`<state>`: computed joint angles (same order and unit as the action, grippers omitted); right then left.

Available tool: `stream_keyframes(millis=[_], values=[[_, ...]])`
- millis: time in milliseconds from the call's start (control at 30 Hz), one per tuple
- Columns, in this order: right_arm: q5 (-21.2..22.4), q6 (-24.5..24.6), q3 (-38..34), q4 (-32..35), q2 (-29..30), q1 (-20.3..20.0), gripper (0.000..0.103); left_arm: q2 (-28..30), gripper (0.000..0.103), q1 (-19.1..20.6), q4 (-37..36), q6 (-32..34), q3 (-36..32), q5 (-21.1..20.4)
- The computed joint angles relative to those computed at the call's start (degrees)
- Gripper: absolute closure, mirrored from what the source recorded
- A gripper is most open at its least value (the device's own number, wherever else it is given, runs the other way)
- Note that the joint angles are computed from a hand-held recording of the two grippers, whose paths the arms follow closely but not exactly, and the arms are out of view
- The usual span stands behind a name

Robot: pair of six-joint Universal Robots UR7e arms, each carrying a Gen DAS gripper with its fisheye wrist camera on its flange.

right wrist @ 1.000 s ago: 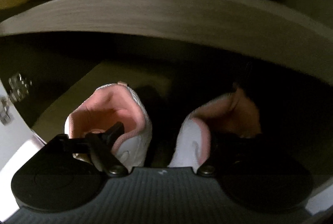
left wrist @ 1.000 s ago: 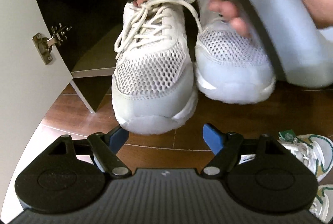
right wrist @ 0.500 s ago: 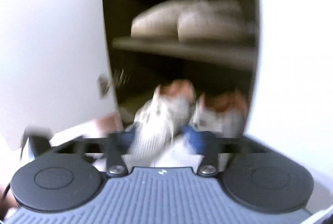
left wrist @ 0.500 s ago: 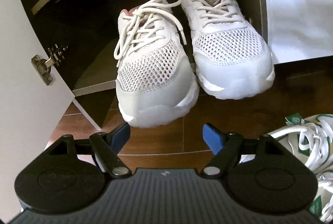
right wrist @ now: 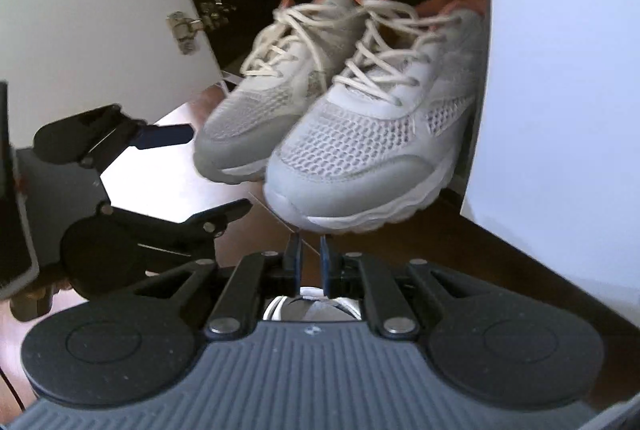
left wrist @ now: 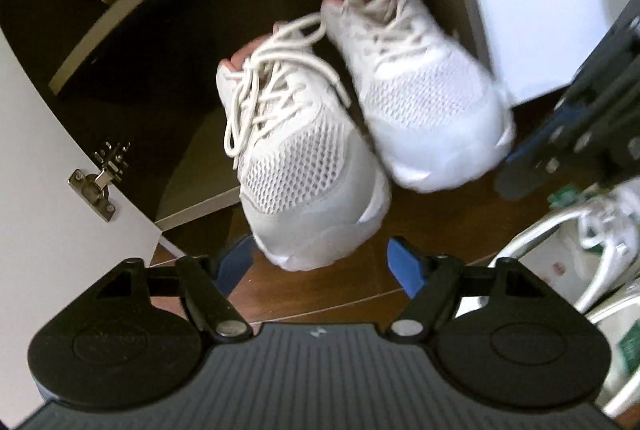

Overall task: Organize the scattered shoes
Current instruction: 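Open the right tool and push the sneakers deeper onto the shelf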

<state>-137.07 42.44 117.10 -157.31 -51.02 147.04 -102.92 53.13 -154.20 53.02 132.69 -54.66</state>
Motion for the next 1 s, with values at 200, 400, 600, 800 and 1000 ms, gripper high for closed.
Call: stream_keyframes(millis=[200, 400, 600, 800, 1000], values=[[-4.74, -5.25, -2.82, -6.08, 4.63, -4.01, 0.095, 6.72, 0.031, 0.14, -4.91, 3.14, -2.61, 0.42], [-7.24, -12.7, -6.76, -13.72, 9.45, -8.39, 0.095, 15.97, 0.031, 0.67, -13.19, 7.52, -6.21, 2.84], [-5.12, -16.23, -5.21, -11.93, 7.93, -9.22, 0.083, 12.14, 0.03, -0.34, -10.3, 5.7, -3.89, 3.38], [-4.34, -25.84, -2.64, -22.23, 7.61, -7.69, 0.083, 0.3, 0.03, -1.31, 4.13, 4.12, -0.68, -5.59], [-3.75, -33.06, -6.59, -26.22, 10.58, -9.72, 0.084, 6.64, 0.03, 0.08, -1.57, 5.57, -3.24, -1.83]])
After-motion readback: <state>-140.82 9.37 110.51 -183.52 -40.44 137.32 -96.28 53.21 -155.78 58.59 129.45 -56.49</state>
